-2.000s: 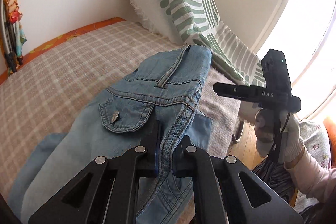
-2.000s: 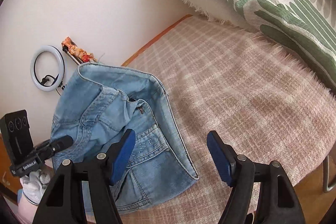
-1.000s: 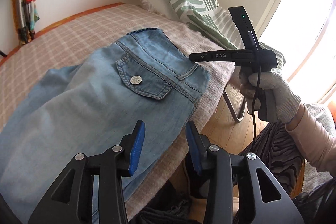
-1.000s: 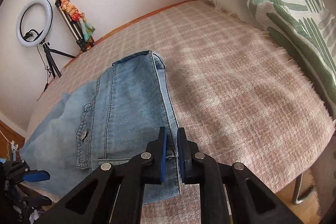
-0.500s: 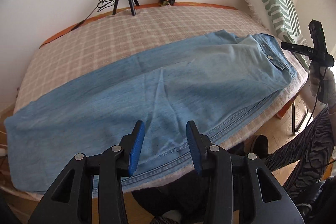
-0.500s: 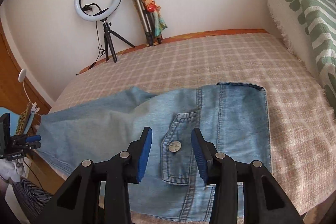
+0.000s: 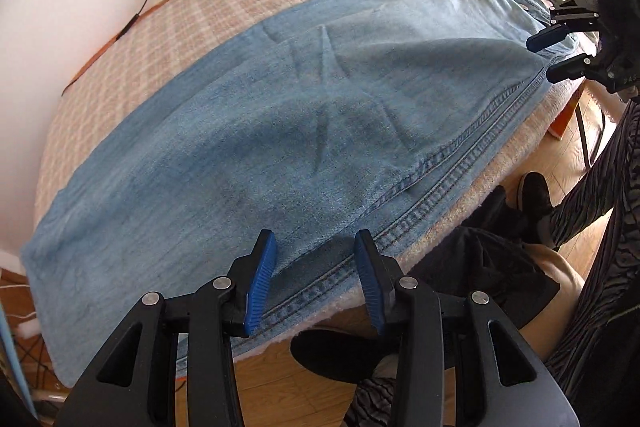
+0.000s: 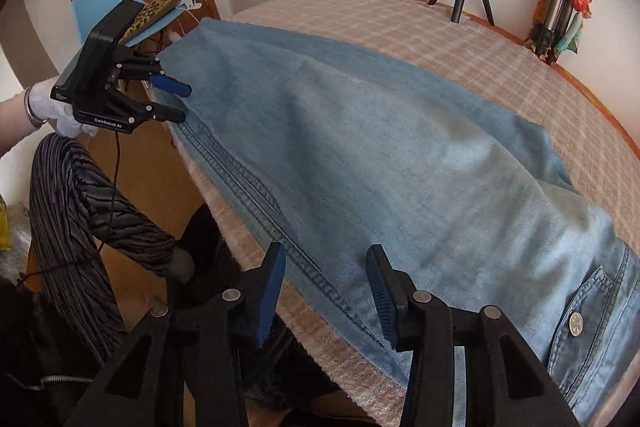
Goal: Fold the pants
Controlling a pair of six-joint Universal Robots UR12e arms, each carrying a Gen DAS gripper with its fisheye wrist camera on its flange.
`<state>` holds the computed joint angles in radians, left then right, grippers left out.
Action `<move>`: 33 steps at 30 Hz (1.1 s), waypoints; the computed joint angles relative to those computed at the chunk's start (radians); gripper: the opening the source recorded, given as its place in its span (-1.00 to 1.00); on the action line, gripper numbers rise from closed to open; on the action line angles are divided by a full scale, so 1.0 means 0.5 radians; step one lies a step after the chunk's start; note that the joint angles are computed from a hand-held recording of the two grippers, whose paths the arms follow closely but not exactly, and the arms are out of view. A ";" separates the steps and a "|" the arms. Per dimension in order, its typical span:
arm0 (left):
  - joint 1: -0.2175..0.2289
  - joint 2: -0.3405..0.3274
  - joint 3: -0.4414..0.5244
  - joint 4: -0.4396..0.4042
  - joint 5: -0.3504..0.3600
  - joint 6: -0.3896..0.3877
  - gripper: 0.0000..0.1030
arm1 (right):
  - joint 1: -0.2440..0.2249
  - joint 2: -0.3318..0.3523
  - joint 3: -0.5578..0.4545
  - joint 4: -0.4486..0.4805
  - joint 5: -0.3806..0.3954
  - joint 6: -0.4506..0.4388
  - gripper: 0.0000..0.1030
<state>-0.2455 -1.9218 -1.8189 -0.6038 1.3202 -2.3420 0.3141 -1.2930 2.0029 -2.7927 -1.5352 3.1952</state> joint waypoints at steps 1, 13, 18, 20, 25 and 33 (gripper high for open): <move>0.004 -0.005 0.004 -0.004 -0.023 0.007 -0.35 | 0.002 0.011 -0.014 0.039 -0.005 -0.019 -0.14; 0.039 0.026 -0.016 0.047 -0.119 0.067 -0.96 | 0.042 0.038 -0.075 0.212 -0.158 -0.244 -0.68; 0.057 0.069 -0.040 -0.014 -0.131 0.098 -0.97 | 0.032 -0.014 -0.052 0.179 -0.040 -0.251 -0.99; 0.063 0.074 -0.058 -0.024 -0.127 0.106 -0.97 | 0.025 -0.006 -0.038 0.169 -0.005 -0.223 -0.99; 0.059 0.056 -0.042 -0.121 -0.113 0.048 -0.93 | 0.000 0.020 -0.052 0.229 0.077 -0.196 -0.93; 0.084 0.116 -0.013 -0.118 -0.329 -0.115 -0.57 | -0.246 -0.155 0.138 -0.243 0.320 0.089 -0.19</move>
